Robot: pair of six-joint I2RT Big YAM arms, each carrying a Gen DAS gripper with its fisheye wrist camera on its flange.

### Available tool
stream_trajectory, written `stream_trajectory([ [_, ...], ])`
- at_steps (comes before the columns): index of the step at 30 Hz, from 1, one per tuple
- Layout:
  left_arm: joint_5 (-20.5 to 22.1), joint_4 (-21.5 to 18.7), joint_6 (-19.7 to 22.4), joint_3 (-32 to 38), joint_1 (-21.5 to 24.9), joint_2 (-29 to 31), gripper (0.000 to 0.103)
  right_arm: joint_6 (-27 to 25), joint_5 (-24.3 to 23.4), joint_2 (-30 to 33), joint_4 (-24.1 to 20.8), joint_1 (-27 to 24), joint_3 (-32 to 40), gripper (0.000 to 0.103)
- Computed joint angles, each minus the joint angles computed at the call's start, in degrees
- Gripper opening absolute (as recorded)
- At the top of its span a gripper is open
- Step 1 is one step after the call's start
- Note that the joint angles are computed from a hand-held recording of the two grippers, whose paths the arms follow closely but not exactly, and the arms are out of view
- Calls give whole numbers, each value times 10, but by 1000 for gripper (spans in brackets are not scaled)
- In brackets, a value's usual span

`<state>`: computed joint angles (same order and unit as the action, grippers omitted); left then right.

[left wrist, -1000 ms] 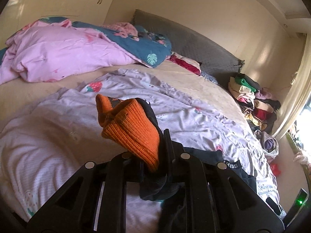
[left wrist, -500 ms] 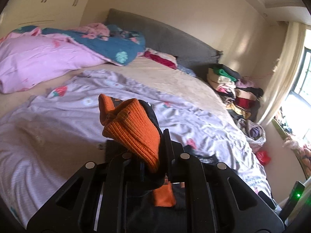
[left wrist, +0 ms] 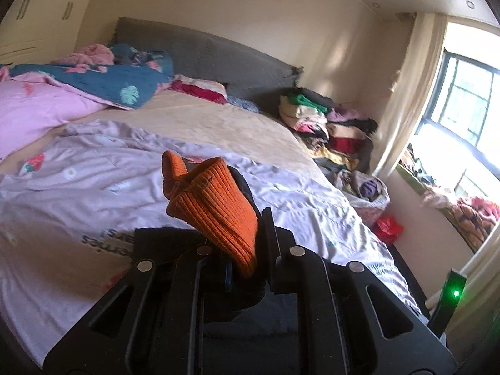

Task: Fold small clothes
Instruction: 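Lift the cuff and carry the sleeve across the chest with the left tool, then grasp the cuff with the right tool while the left tool opens and releases it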

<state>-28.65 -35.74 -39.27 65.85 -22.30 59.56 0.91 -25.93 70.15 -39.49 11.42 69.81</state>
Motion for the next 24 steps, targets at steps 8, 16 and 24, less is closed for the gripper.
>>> stream_trajectory([
  [8,73,29,-19,-27,-4,49,8,14,7,11,-4,-17,6,98],
  [16,132,47,-11,-38,-17,94,8,26,14,27,-7,-33,12,99],
  [24,199,73,8,-40,-26,128,9,29,20,42,-14,-40,17,99],
])
